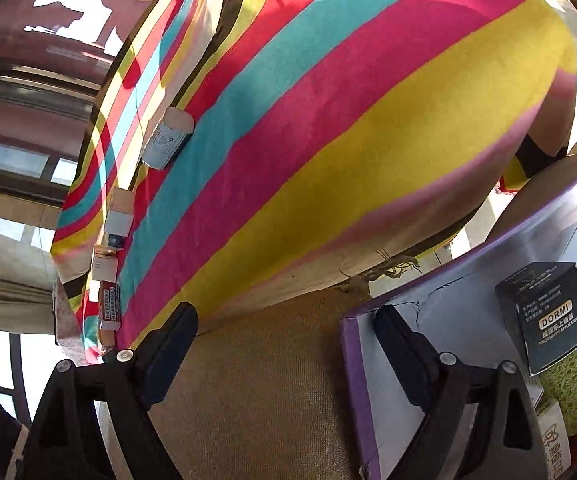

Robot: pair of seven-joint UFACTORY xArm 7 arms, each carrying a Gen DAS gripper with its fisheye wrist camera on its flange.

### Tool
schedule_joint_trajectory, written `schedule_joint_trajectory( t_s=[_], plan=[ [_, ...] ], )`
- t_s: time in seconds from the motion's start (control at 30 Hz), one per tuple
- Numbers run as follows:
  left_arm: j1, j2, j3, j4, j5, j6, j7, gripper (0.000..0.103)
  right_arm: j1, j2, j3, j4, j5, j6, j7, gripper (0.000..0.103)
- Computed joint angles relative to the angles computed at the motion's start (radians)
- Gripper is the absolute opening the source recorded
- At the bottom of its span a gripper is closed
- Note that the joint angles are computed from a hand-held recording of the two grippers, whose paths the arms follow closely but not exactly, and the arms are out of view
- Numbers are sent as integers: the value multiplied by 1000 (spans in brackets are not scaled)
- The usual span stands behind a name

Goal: Organize objects
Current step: 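Move both tools back to the table and grasp the teal box with the left tool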

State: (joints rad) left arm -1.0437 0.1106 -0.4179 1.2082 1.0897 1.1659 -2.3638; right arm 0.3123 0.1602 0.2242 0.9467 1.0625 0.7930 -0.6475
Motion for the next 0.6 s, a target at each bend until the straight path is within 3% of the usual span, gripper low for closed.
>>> schedule_joint_trajectory(
  t_s=[0.17, 0.27, 0.4, 0.6],
  plan=[
    [-13, -69, -34, -64, -65, 116, -52, 84, 35, -12, 16, 3, -68, -51, 14, 96],
    [-22, -106, -74, -89, -131, 241, -93, 89, 62, -58, 11, -26, -194, -85, 126, 96],
    [-32, -153, -125, -127, -244, 373, -161, 94, 109, -176, 22, -123, -260, -217, 218, 96],
    [-34, -214, -185, -196, -376, 431, -288, 98, 216, -350, 47, -238, -370, -362, 340, 96]
  ],
)
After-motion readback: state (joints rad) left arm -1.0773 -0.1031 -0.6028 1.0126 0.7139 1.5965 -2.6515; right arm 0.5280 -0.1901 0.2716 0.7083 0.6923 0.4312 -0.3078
